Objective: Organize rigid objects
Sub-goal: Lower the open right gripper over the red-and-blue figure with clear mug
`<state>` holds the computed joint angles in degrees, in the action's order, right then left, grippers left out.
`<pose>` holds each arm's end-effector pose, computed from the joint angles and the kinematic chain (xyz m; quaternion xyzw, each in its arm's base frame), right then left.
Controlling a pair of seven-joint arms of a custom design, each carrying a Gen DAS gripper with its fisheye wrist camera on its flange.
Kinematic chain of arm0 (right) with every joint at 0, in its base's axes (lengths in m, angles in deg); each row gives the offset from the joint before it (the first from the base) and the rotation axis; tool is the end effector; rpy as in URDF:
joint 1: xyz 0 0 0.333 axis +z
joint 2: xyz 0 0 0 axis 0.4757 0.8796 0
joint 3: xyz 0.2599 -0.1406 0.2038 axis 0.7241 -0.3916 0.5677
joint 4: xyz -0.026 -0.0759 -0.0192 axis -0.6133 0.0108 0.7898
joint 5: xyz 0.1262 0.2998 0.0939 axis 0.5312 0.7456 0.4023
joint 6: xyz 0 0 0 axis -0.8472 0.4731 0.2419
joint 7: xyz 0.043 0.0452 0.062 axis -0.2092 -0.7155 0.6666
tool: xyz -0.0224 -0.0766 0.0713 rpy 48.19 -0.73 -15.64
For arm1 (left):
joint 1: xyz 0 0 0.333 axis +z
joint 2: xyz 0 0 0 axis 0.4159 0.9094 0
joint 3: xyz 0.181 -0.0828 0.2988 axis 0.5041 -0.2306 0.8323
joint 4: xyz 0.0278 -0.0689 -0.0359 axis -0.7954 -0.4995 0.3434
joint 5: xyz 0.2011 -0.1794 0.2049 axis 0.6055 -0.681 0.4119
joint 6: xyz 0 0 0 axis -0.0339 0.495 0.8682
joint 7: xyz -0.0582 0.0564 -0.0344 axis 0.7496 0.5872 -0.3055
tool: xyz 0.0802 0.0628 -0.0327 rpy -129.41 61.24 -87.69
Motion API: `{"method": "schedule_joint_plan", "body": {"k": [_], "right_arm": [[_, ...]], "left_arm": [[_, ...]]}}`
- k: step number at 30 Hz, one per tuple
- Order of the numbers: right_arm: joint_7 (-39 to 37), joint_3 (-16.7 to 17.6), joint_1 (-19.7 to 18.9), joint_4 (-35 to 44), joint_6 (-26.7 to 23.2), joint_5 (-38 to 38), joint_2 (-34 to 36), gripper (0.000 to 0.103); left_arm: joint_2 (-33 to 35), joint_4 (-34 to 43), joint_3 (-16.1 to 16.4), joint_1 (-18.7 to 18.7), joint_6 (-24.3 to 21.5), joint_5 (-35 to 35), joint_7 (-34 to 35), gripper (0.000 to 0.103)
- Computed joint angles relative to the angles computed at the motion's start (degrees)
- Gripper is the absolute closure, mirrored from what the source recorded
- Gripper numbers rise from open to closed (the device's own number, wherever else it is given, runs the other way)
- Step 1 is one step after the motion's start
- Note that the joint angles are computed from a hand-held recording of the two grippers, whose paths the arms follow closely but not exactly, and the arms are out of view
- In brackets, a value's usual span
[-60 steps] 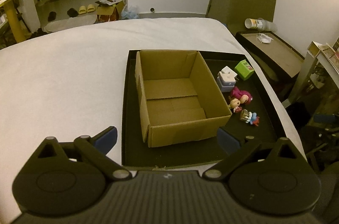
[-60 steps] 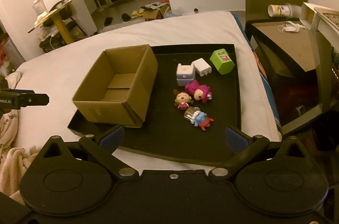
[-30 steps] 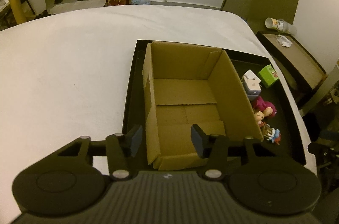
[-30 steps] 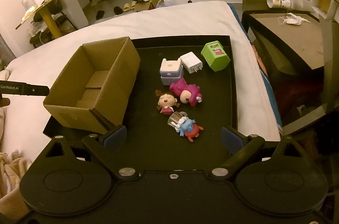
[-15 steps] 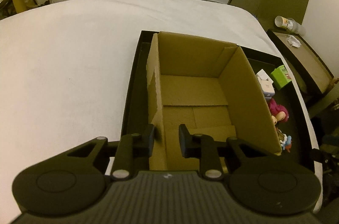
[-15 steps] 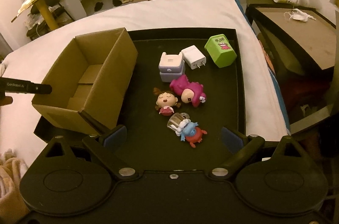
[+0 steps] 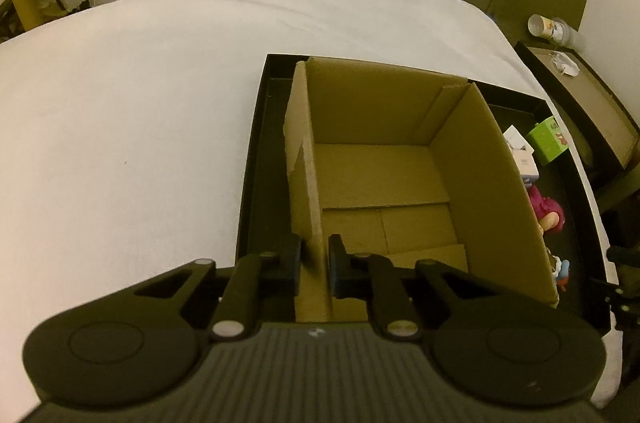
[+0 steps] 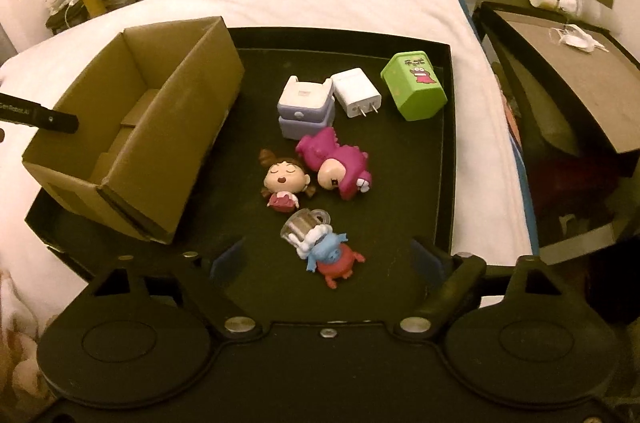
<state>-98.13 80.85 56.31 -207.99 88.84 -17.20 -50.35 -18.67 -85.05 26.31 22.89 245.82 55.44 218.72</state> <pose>0.3722 0.3025 0.3839 -0.6022 0.7472 -0.1900 0.2072 0.5681 -0.1058 0.4120 -0.5107 0.8218 -0.2400 0.0792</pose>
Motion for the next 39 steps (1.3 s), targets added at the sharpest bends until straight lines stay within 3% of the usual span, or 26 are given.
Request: {"method": "schedule_joint_plan", "body": {"k": [9, 15, 18, 32, 36, 39], "right_arm": [[-2.35, -1.85, -0.47, 1.56, 4.02, -2.04, 3.65, 0.044], [-1.68, -2.71, -0.10, 2.06, 5.11, -3.31, 5.27, 0.070], [-0.55, -3.00, 0.51, 2.28, 4.98, -4.66, 5.63, 0.075], [0.53, -2.69, 2.07, 3.34, 5.46, -1.38, 6.71, 0.072], [1.81, -2.88, 3.09, 3.33, 3.73, -2.55, 6.22, 0.055], [3.89, -2.94, 2.89, 3.06, 3.76, -3.78, 6.16, 0.055]], "left_arm": [[-0.67, 0.54, 0.59, 1.28, -2.39, -0.36, 3.00, 0.092], [-0.70, 1.28, 0.51, 1.97, -3.69, -1.98, 5.22, 0.093], [-0.75, 1.54, 0.49, 2.16, -4.32, -2.70, 6.15, 0.094], [-0.40, 1.70, 1.65, 1.09, -3.84, -0.46, 4.81, 0.094], [0.30, 1.71, 2.65, -0.02, -3.52, 2.97, 0.93, 0.094], [0.85, 2.25, 3.07, -0.48, -3.65, 5.14, -2.42, 0.094]]}}
